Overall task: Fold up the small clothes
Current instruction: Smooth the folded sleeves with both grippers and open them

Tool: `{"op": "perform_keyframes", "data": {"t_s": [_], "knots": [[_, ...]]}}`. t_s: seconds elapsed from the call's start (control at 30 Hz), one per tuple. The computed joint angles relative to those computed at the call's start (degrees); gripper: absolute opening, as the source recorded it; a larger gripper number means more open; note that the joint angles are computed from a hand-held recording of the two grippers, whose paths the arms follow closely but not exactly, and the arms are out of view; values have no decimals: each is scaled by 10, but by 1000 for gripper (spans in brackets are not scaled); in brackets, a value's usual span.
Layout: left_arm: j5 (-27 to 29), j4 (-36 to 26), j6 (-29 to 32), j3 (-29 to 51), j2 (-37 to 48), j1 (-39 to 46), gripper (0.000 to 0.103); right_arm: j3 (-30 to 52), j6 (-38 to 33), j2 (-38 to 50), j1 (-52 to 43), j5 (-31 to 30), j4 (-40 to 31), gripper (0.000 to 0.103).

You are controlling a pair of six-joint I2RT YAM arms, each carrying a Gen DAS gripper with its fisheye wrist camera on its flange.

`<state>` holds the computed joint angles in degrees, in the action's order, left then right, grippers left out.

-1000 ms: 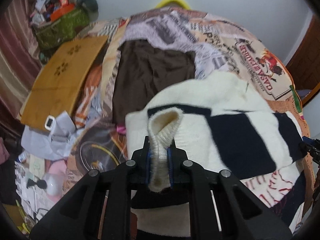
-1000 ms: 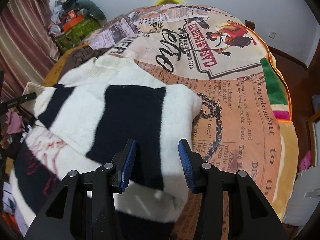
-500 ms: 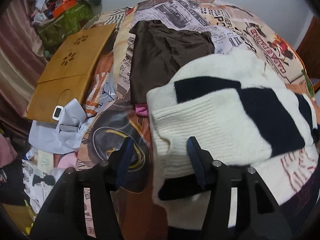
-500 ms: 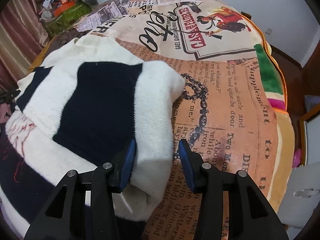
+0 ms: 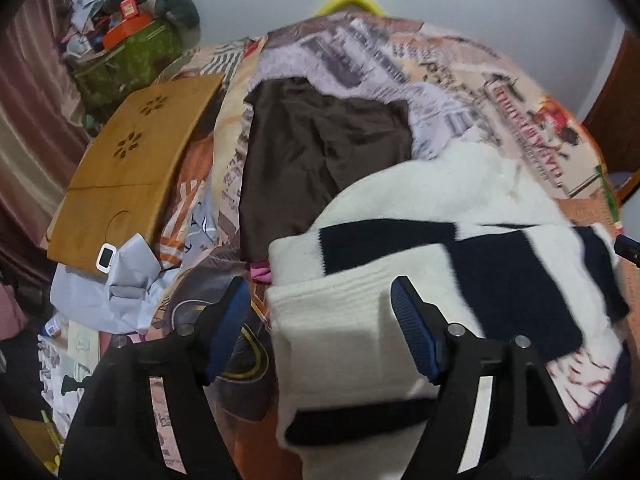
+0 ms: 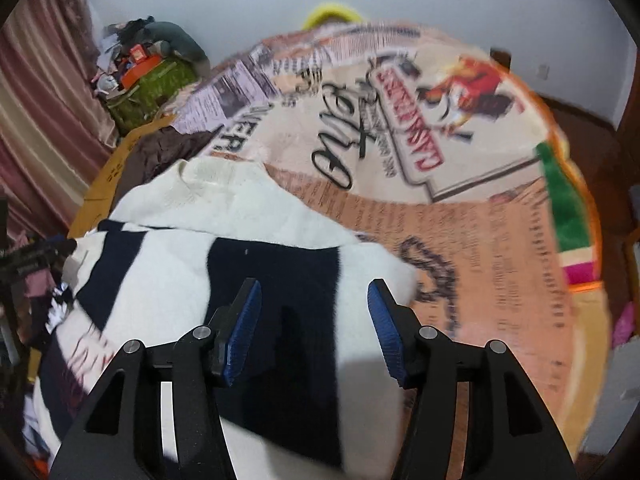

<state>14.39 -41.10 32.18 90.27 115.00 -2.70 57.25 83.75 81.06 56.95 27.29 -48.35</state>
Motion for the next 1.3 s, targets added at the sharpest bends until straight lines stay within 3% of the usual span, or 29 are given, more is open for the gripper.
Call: {"op": "perform_keyframes", "data": {"t_s": [0.17,0.27,0.4,0.53,0.83,1.03,1.3], "knots": [[-19,2,-13,20,57,8,77,-82,-20,15,-48,-94,131,54],[-14,5,-8,19,64,16,81,-99,-12,-3,-34,-84,141,56],[-21,14,0,2,44,15,81,-73,-4,-1,-16,-89,95,57],[-17,20,23,-38,-1,24,81,-6,1,30,27,-74,4,63],[34,-34,86,-86,-86,87,81,129,84,79,158,-33,-183,65],[57,-83,139,-112,-114,145,81,172,183,100,226,-11,-228,68],[60,-121,214,-159,-133,207,81,178,323,147,314,-29,-193,68]]}}
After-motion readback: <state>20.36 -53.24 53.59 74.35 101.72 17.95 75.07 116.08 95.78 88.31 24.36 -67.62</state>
